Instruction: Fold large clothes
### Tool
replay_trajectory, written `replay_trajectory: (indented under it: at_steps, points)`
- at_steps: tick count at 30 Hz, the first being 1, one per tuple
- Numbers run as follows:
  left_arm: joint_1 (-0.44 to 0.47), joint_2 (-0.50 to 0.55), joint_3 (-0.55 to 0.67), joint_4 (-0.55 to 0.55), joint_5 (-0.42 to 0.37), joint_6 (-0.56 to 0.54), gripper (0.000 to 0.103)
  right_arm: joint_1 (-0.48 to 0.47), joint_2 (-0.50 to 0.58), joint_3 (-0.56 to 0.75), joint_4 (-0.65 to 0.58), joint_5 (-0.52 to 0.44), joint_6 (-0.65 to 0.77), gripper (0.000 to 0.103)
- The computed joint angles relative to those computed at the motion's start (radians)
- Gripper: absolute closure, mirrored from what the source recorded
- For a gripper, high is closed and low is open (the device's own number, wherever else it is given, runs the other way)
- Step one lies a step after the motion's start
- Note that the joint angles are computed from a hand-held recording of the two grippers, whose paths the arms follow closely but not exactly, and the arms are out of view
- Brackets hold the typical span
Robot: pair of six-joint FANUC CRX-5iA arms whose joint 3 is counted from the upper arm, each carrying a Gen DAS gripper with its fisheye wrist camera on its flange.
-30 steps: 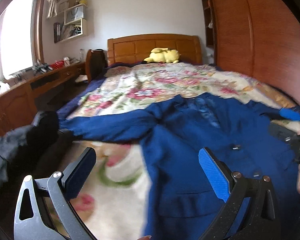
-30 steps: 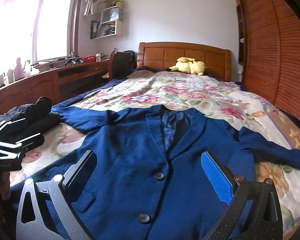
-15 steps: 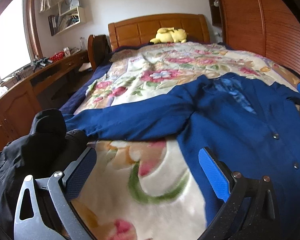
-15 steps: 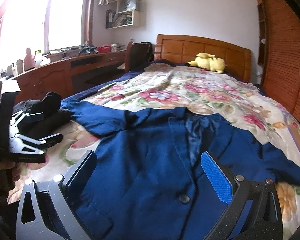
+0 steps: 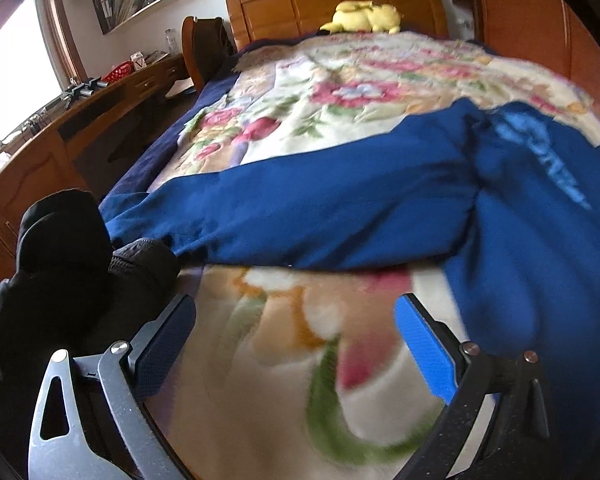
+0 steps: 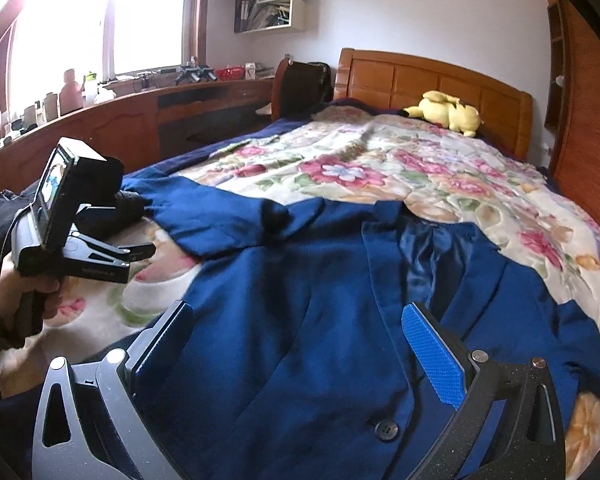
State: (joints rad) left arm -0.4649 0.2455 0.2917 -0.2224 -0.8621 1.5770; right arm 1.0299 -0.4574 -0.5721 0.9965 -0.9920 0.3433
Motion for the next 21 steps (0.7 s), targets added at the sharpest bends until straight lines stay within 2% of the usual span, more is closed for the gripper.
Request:
replay_trajectory:
  at_steps: [10,14,17,18,19,21]
  points:
    - [-0.04,0.146,0.204,-0.14,-0.164,0.012,0.013,-0.01,0.016,0.025,-0.033,0.012,0.012,0.0]
    - [-0.035,0.169,0.233,-0.148,-0.175,0.012,0.015,-0.015,0.011,0.015,-0.036,0.019,0.009,0.0]
    - [-0.023,0.18,0.243,-0.125,-0.173,0.005,0.024,-0.016,0.012,0.016,-0.041,0.019,0.01,0.0]
    - [-0.023,0.186,0.25,-0.126,-0.176,0.006,0.031,-0.018,0.013,0.017,-0.044,0.021,0.012,0.0]
    - [-0.022,0.191,0.256,-0.123,-0.18,0.003,0.046,-0.02,0.011,0.018,-0.048,0.023,0.015,0.0]
    - [-0.01,0.197,0.257,-0.082,-0.177,-0.021,0.062,-0.018,0.01,0.018,-0.05,0.021,0.015,0.0]
